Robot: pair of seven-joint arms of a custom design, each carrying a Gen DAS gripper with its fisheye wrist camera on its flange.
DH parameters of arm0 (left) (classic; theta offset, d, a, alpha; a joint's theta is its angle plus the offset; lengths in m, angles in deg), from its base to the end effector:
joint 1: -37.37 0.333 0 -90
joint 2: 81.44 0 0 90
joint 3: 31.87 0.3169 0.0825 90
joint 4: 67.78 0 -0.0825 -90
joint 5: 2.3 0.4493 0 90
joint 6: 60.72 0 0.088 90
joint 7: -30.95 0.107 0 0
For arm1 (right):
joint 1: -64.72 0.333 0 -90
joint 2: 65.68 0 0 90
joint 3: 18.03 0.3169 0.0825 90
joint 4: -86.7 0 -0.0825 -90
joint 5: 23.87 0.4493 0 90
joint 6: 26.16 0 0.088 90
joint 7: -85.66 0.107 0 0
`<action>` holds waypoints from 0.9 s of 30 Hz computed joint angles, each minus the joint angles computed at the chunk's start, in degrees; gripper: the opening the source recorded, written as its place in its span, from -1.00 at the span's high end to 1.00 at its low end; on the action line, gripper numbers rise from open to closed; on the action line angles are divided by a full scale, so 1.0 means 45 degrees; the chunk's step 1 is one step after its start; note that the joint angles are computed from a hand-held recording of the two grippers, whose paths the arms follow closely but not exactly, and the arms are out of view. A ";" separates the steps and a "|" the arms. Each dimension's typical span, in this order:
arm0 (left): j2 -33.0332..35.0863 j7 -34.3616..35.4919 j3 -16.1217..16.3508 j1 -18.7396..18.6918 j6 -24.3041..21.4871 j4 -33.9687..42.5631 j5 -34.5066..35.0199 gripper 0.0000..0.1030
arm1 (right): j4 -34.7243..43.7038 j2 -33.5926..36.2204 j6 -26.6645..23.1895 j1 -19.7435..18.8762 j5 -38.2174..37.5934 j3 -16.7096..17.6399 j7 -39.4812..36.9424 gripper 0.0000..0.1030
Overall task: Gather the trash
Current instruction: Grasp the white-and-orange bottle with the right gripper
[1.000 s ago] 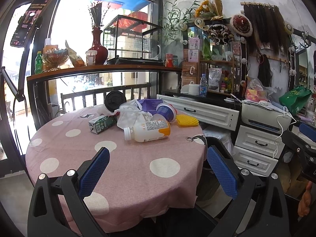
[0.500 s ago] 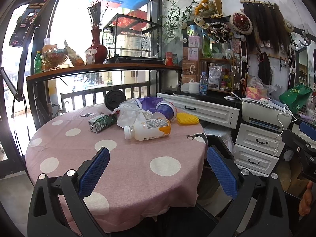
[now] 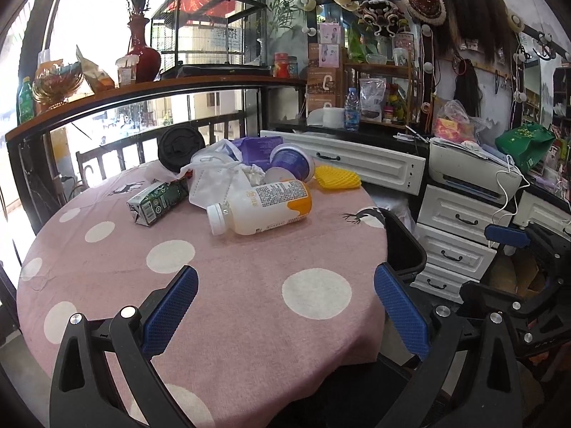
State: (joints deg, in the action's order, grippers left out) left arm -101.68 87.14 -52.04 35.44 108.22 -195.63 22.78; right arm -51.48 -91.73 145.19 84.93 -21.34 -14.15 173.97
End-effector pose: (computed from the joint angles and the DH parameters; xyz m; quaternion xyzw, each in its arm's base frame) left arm 0.5021 -0.2573 0.6050 -0.5325 0.6708 -0.3978 0.3290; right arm 0.4739 0.2126 0.5814 -0.7296 0.4732 -0.2755 0.4098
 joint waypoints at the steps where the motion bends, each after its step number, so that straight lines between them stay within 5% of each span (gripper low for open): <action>1: 0.0161 0.0261 0.0216 -0.0149 -0.0166 0.0149 -0.0188 -0.90 | 0.0526 0.0537 -0.0274 0.0950 0.0473 -0.0819 -0.0881 -0.91; 3: 0.0452 0.0936 0.0754 -0.0553 -0.0486 0.0394 -0.0762 -0.90 | 0.1734 0.1506 -0.1389 0.2585 0.1860 -0.2275 -0.3214 -0.91; 9: 0.1158 0.2209 0.1443 -0.0723 -0.2053 0.1455 -0.1383 -0.89 | 0.5367 0.4228 -0.4191 0.3328 0.4414 -0.2993 -0.7832 -0.91; 19: 0.1136 0.3573 0.2230 -0.0813 -0.3237 0.1833 -0.3610 -0.90 | 1.2211 0.8763 -0.7613 0.1995 0.1930 -0.1591 -1.1448 -0.91; 27: 0.0974 0.3959 0.2534 -0.0622 -0.3835 0.1754 -0.4364 -0.89 | 1.8520 1.2712 -1.2538 0.1224 -0.0014 -0.0348 -1.2926 -0.84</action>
State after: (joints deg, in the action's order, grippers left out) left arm -97.29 104.95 -40.64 32.64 90.96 -187.73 3.14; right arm 31.87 -34.52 88.78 90.44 -21.40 -15.71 115.81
